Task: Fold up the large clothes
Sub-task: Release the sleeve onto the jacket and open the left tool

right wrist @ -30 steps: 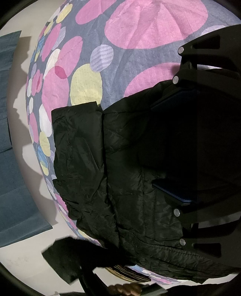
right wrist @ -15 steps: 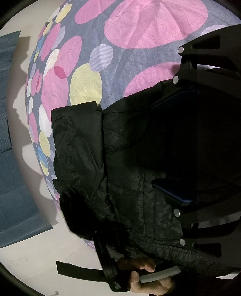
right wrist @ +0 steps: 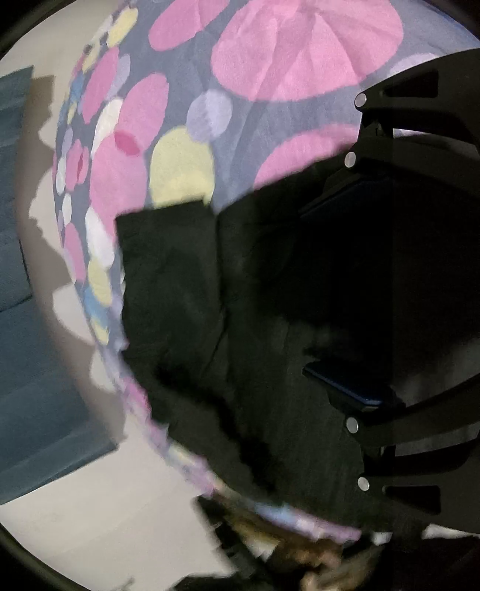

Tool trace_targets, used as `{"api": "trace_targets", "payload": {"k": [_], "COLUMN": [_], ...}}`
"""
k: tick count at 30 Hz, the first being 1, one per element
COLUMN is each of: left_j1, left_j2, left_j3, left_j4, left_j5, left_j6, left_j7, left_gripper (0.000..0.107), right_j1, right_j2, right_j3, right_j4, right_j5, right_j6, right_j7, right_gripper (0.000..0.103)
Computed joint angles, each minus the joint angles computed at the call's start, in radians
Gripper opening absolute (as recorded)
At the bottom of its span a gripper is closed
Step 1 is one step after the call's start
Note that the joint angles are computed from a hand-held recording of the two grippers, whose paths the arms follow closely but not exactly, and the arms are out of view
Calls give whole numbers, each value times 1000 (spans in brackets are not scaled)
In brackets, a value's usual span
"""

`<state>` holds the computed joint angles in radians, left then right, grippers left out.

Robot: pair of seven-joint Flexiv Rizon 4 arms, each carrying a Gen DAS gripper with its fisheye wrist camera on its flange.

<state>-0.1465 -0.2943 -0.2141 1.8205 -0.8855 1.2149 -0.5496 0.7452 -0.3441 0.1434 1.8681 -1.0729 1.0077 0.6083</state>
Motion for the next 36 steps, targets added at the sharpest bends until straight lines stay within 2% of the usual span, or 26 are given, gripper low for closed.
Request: {"api": "trace_targets", "payload": {"k": [2, 4, 6, 7, 10, 11, 13, 15, 16, 17, 18, 19, 20, 22, 25, 28, 33, 34, 36], "left_j1": [20, 46, 69, 81, 126, 138, 163, 175, 182, 185, 194, 199, 205, 217, 218, 210, 175, 180, 231], "left_j2": [3, -9, -23, -30, -45, -48, -53, -65, -69, -77, -81, -84, -90, -93, -107, -135, -199, -209, -218], "left_j3": [20, 48, 71, 81, 97, 97, 90, 93, 90, 94, 91, 89, 84, 75, 84, 114, 194, 195, 147], "left_j4": [4, 4, 3, 1, 4, 9, 14, 11, 13, 8, 8, 5, 1, -1, -18, -63, -147, -158, -169], "left_j5": [-6, 7, 34, 51, 90, 97, 104, 127, 132, 148, 150, 154, 153, 143, 163, 217, 406, 423, 380], "left_j6": [13, 56, 77, 77, 63, 64, 55, 49, 50, 43, 38, 31, 24, 18, 9, -28, -42, -52, -99], "left_j7": [-3, -27, -74, -107, -182, -197, -210, -230, -233, -250, -255, -265, -271, -278, -312, -401, -569, -592, -589], "left_gripper": [63, 63, 63, 63, 63, 63, 63, 63, 63, 63, 63, 63, 63, 63, 63, 65, 70, 70, 70], "right_j1": [-8, -29, -46, -54, -88, -105, -124, -137, -137, -132, -128, -119, -102, -55, -5, 6, 9, 10, 15], "right_j2": [-3, -30, -75, -105, -211, -254, -317, -383, -412, -426, -448, -452, -445, -410, -357, -354, -378, -385, -386], "right_j3": [-14, -42, -58, -60, -41, -24, 16, 63, 77, 80, 92, 82, 52, -32, -114, -118, -121, -123, -125], "right_j4": [-26, -75, -137, -175, -288, -331, -407, -502, -548, -571, -611, -620, -617, -587, -527, -526, -515, -515, -516], "right_j5": [-36, -82, -63, -24, 143, 202, 291, 366, 393, 411, 433, 444, 442, 415, 408, 454, 526, 536, 547], "right_j6": [51, 154, 215, 229, 283, 304, 296, 243, 212, 193, 154, 151, 159, 164, 156, 105, 121, 131, 133], "right_j7": [11, 19, -20, -69, -198, -238, -326, -427, -468, -495, -536, -545, -532, -495, -469, -526, -555, -558, -573], "right_gripper": [76, 76, 76, 75, 63, 62, 62, 62, 59, 37, 26, 16, 13, 11, 10, 10, 11, 12, 13]}}
